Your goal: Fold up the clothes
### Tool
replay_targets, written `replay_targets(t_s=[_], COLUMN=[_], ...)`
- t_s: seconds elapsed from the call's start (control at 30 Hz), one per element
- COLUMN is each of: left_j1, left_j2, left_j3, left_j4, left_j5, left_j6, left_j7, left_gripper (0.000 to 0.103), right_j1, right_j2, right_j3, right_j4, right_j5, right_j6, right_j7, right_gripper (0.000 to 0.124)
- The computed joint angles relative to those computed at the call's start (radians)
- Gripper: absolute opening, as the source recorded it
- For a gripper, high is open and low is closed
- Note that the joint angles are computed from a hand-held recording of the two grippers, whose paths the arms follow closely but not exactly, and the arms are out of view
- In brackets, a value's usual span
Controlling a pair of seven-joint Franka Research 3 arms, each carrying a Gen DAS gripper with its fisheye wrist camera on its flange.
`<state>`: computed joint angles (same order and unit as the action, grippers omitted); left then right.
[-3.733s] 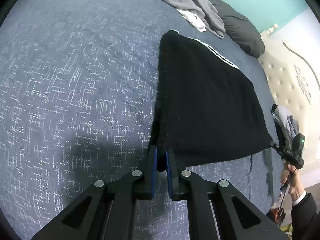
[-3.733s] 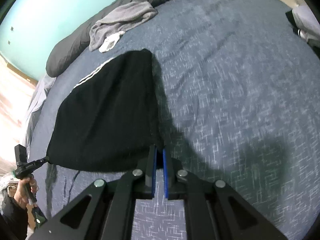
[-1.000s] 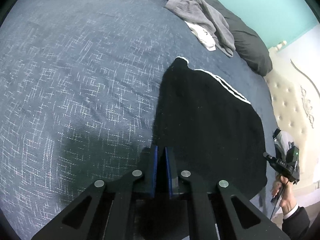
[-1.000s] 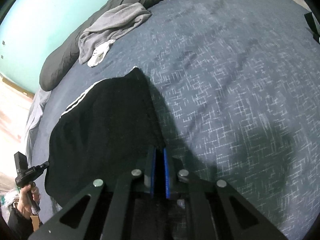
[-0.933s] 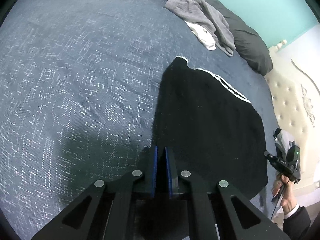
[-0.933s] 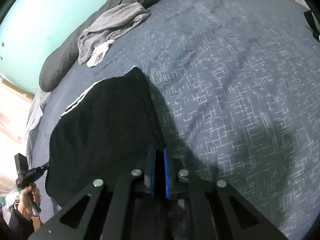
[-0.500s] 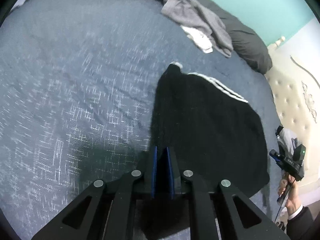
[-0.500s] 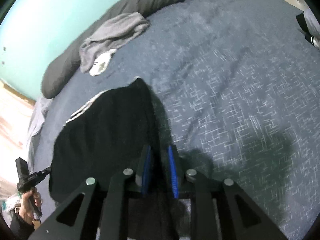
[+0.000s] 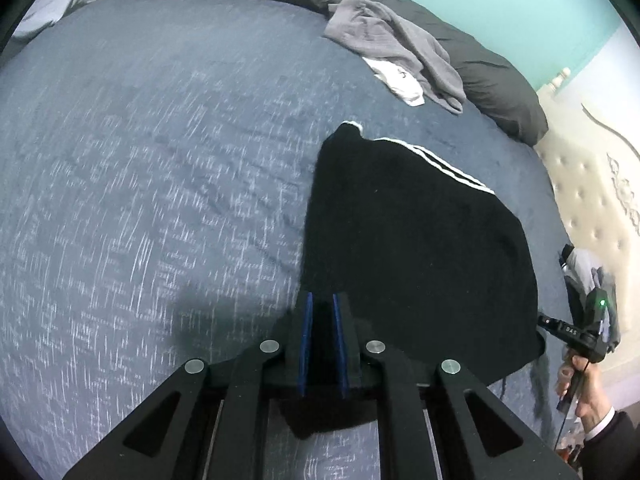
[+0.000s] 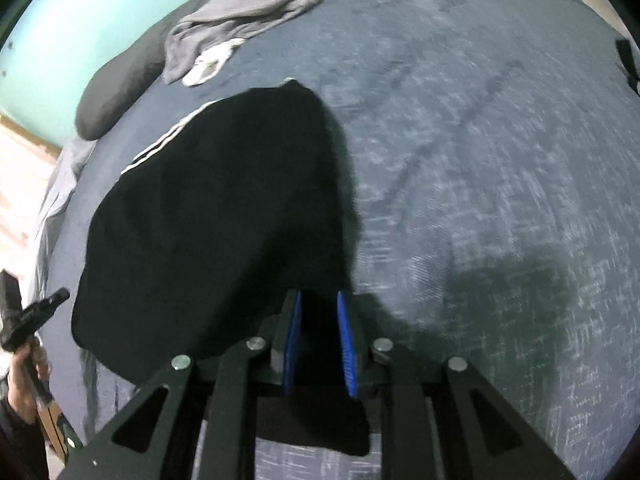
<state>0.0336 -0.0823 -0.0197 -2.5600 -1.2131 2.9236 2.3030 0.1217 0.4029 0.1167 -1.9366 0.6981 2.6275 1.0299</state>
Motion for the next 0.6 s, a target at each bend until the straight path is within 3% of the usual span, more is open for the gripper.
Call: replay_targets(t_s=[0.1,0.17,0.3,0.47,0.6], left_j1=[0.004,0.002,-0.004,-0.011,-0.012], left_j2=[-0.018,-0.032,-0.058,-0.076,-0.077], left_j3=[0.005,0.011,0.027,0.036,0.031], left_j4=[-0.021,-0.035,-0.063,-0.089,-0.102], left_j5=[0.020,0.015,-0.013,-0.059,-0.073], left_j6=[-0.015,-0.023,-0.050,-0.069,-0.078], left_j7=[-0.015,-0.016,-0.014,0.012,0.012], left_gripper=[0.012,0.013,0.031,0.031,0.033], right_j1=[0.010,-0.023,-0.049,-0.035,0.012], right_j2=[-0.011,-0.031,-0.079,-0.107,-0.112], right_j3=[-0.022,0.009,0.036,0.035,0.017], right_j4=[-0.017,-0.037,-0.077,-0.102,-0.116], right_j5=[-0.028,0.042,0.174,0.284,0.248], right_j6=[0.019,0.033,0.034,-0.004,0.005], right_j7=[0.045,-0.007,-0.107,-0.212,-0.218], right_gripper=[0.018,0.018,0.018,0.018,0.018])
